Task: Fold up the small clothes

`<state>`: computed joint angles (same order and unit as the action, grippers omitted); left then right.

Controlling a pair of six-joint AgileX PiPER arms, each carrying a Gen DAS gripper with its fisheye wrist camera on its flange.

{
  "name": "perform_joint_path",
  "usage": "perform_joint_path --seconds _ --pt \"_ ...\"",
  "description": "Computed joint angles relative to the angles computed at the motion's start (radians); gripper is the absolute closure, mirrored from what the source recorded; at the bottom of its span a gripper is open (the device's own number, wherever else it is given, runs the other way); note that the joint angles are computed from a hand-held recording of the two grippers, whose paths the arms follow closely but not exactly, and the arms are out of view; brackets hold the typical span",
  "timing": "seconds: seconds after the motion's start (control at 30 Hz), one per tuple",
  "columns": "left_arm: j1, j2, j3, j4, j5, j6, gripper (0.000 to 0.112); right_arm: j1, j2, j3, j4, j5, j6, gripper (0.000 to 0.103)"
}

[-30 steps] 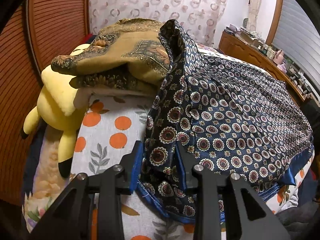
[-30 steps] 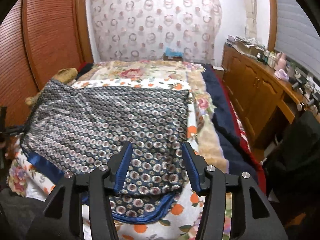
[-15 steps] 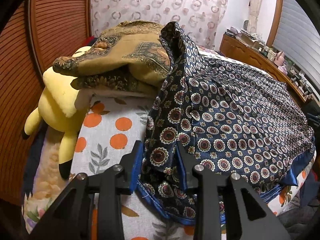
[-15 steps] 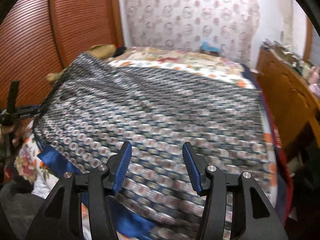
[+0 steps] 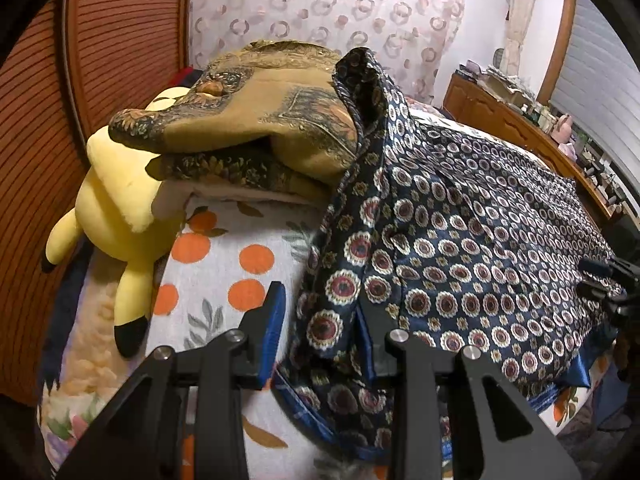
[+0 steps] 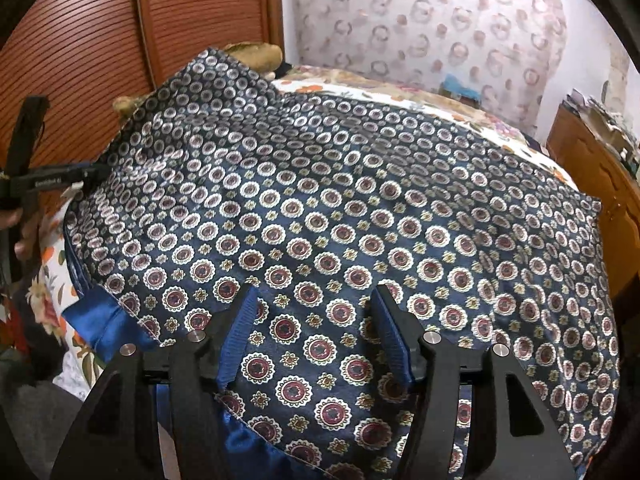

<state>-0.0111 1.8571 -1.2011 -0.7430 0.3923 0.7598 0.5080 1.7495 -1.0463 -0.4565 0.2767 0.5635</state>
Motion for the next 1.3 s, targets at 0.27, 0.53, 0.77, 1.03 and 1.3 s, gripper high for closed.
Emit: perform_joint_path --seconds 0.27,0.53,0.77,1.03,1.3 --pt "-0.021 0.084 -0.139 0.143 0.039 -0.126 0.081 0.012 0.008 0.009 -0.056 -0.005 0.058 0.039" --pt "0.012 0.106 -0.172 -0.092 0.143 0.121 0.11 0.018 0.011 0.003 -0.066 0.003 0.063 0.038" --pt "-0.02 0.005 -0.122 -0.195 0.134 0.219 0.112 -0.031 -0.037 0.051 0.037 -0.05 -0.002 0.039" --pt "-0.138 -0.03 -0.234 -0.163 0.175 0.138 0.112 -0.105 -0.169 0.17 0.027 -0.085 0.001 0.046" --pt "-0.313 0.082 -0.525 -0.006 0.269 -0.057 0.112 -0.238 -0.367 0.307 0.099 -0.097 -0.099 0.047"
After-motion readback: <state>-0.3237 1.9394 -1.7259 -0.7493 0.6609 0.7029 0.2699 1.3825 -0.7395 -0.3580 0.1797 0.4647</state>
